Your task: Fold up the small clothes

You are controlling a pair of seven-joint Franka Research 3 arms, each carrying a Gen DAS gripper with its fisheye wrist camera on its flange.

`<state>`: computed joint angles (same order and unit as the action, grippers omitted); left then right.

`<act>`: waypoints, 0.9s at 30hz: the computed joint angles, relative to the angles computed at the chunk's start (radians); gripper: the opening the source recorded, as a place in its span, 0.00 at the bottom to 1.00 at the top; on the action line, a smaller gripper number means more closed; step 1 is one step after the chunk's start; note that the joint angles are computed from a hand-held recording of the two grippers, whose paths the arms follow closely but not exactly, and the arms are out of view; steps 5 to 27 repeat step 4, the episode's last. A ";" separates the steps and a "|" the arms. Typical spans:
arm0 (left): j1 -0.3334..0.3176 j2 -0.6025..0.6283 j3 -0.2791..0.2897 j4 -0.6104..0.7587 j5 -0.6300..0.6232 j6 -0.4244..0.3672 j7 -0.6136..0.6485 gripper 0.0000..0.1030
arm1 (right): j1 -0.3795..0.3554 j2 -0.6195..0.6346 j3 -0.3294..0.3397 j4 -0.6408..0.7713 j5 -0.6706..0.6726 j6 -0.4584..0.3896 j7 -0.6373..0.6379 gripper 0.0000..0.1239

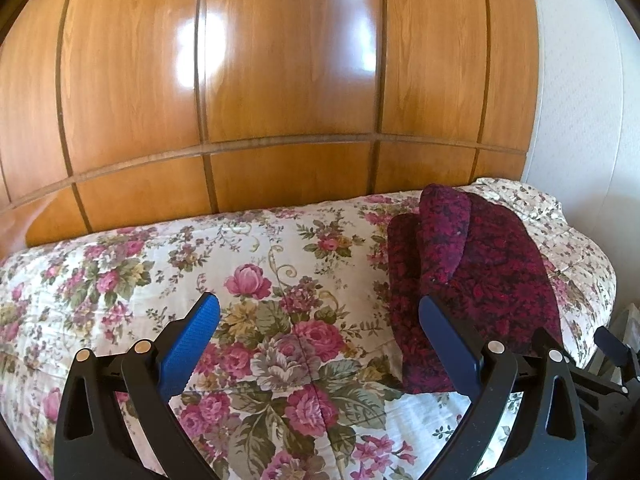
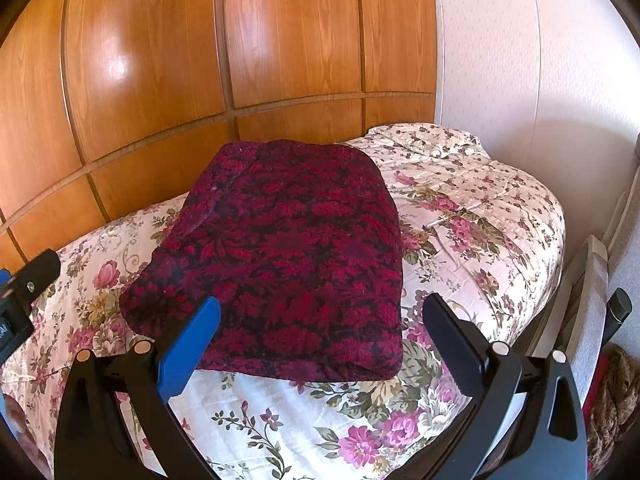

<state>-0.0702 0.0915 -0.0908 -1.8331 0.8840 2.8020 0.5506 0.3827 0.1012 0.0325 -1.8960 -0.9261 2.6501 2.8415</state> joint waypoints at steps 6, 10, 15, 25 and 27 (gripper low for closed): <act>0.001 0.005 -0.002 -0.002 -0.033 -0.001 0.030 0.96 | 0.001 0.004 -0.001 0.005 -0.006 0.003 0.000 0.81; 0.001 0.005 -0.002 -0.002 -0.033 -0.001 0.030 0.96 | 0.001 0.004 -0.001 0.005 -0.006 0.003 0.000 0.81; 0.001 0.005 -0.002 -0.002 -0.033 -0.001 0.030 0.96 | 0.001 0.004 -0.001 0.005 -0.006 0.003 0.000 0.81; 0.001 0.005 -0.002 -0.002 -0.033 -0.001 0.030 0.96 | 0.001 0.004 -0.001 0.005 -0.006 0.003 0.000 0.81; 0.001 0.005 -0.002 -0.002 -0.033 -0.001 0.030 0.96 | 0.001 0.004 -0.001 0.005 -0.006 0.003 0.000 0.81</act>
